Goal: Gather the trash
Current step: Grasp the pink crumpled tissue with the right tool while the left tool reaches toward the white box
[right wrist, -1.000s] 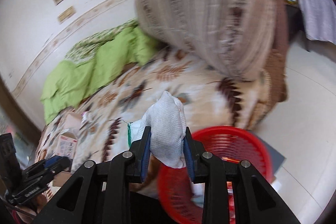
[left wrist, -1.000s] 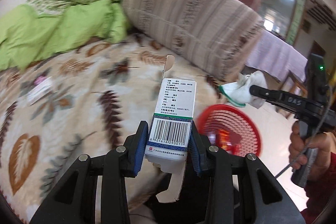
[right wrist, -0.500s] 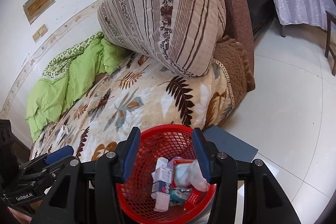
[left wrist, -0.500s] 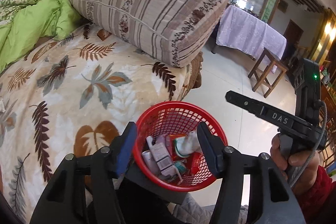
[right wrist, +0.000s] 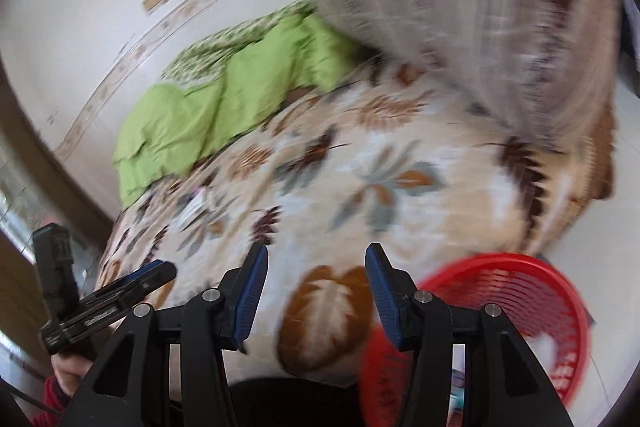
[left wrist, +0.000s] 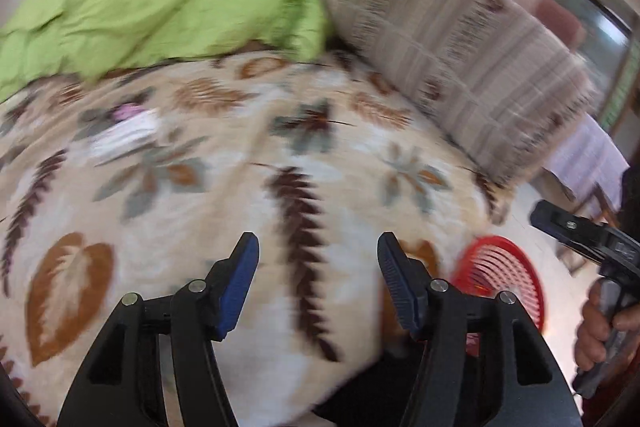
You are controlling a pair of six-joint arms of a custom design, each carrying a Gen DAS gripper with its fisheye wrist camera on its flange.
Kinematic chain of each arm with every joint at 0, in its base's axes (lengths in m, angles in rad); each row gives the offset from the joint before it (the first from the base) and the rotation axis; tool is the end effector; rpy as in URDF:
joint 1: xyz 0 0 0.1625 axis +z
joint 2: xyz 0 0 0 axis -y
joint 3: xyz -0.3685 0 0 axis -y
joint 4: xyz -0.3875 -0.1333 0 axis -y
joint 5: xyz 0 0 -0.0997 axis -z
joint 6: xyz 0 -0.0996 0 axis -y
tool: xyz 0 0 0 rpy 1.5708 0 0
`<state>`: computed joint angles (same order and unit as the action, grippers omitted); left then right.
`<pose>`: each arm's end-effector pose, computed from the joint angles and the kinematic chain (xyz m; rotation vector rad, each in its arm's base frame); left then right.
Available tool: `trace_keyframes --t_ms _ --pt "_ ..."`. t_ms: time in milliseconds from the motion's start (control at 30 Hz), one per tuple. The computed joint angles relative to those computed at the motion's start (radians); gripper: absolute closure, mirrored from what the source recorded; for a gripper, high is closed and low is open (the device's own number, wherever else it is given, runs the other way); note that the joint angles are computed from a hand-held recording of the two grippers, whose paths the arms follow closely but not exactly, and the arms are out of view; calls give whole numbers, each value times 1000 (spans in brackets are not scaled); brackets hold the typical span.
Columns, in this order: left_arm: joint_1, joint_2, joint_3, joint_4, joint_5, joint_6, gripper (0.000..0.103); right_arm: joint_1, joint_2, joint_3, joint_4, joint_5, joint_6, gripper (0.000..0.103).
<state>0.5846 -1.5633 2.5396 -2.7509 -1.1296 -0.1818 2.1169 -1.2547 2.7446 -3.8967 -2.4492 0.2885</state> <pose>-0.1829 -0.3319 0.1420 1.0464 2.6253 -0.5904 0.1834 -0.1927 0.1579 -0.1809 -2.3470 1.3745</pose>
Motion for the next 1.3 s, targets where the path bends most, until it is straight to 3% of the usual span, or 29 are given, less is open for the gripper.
trace_keyframes --t_ms 167,233,333,433,567,833,933,967,1000,1133,1233,1300 --pt "183 12 -71 -62 124 73 42 -100 145 -229 126 181 -148 49" --pt "228 47 -86 -157 217 135 42 -128 213 -340 184 236 -197 49" --pt "318 101 -119 -275 280 182 42 -170 326 -533 293 322 -265 49" --pt "401 108 -178 -220 252 116 42 -196 468 -772 438 349 -318 49" --pt "439 131 -224 -221 261 91 42 -222 649 -1089 638 344 -376 49" --pt "488 124 -266 -157 230 43 42 -280 890 -1520 929 301 -401 49" --pt "494 132 -273 -150 227 43 42 -294 940 -1609 1019 302 -389 51" --pt "494 134 -274 -147 226 42 42 -296 961 -1638 1045 283 -389 58" --pt "493 136 -275 -146 225 42 42 -300 971 -1651 1051 276 -397 58" --pt "489 142 -273 -143 228 53 42 -301 964 -1634 1015 282 -429 62" --pt "489 145 -274 -136 224 50 42 -307 907 -1546 945 319 -429 62" --pt "490 145 -275 -134 219 47 42 -310 895 -1522 914 288 -429 62"
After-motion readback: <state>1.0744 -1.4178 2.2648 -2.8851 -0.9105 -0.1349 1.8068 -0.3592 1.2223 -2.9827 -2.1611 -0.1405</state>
